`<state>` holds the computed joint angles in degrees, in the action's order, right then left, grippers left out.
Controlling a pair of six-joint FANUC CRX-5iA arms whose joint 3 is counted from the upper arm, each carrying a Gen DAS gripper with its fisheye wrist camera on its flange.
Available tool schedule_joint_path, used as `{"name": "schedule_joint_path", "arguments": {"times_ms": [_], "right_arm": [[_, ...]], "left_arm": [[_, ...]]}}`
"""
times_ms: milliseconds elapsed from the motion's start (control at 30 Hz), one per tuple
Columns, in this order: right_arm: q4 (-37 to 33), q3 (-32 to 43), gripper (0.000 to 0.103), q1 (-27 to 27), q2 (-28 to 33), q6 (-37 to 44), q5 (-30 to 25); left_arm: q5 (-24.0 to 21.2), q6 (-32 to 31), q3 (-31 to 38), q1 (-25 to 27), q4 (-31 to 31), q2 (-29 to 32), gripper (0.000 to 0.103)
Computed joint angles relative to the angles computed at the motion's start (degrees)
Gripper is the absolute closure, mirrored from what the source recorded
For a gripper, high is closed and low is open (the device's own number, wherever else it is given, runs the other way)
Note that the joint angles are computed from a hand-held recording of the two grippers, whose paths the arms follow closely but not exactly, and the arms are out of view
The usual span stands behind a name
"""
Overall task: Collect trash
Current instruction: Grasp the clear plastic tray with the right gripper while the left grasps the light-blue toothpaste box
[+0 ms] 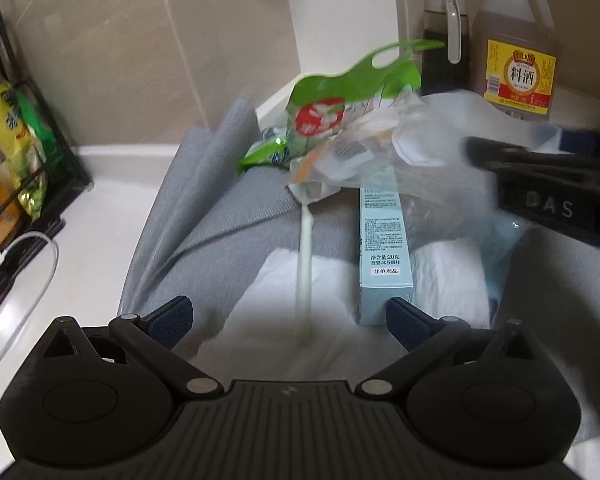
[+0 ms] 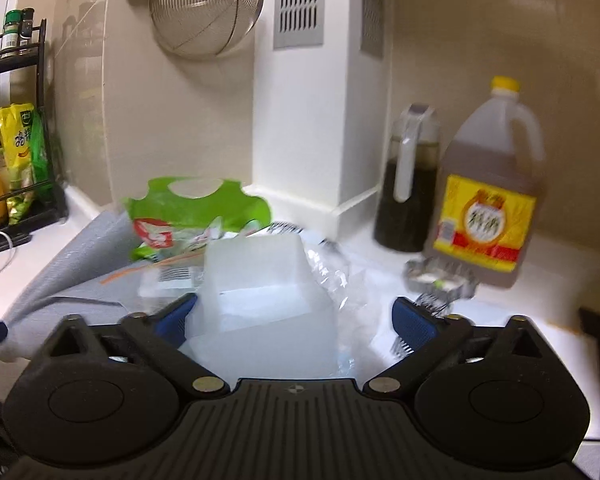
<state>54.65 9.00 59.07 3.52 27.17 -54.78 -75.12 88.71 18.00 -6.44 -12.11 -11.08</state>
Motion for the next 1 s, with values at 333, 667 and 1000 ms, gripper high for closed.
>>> {"name": "schedule_joint_path", "arguments": {"times_ms": [333,667,1000], "right_arm": [[18.48,-21.81,0.040,-7.45,-12.89,-29.78,16.22],[19.53,-23.37,0.039,-9.09,-13.88,-35.78,16.47],[22.36,-24.08,0.039,-9.34,-13.90,-36.58,16.86]], "left_arm": [[3.52,-4.79,0.83,2.24,7.83,0.75,0.000],[-0.55,-0.77,8.84,-0.77,7.84,9.63,0.001],[-6.68,5.28,14.79,2.26,14.41,16.87,0.043]]}}
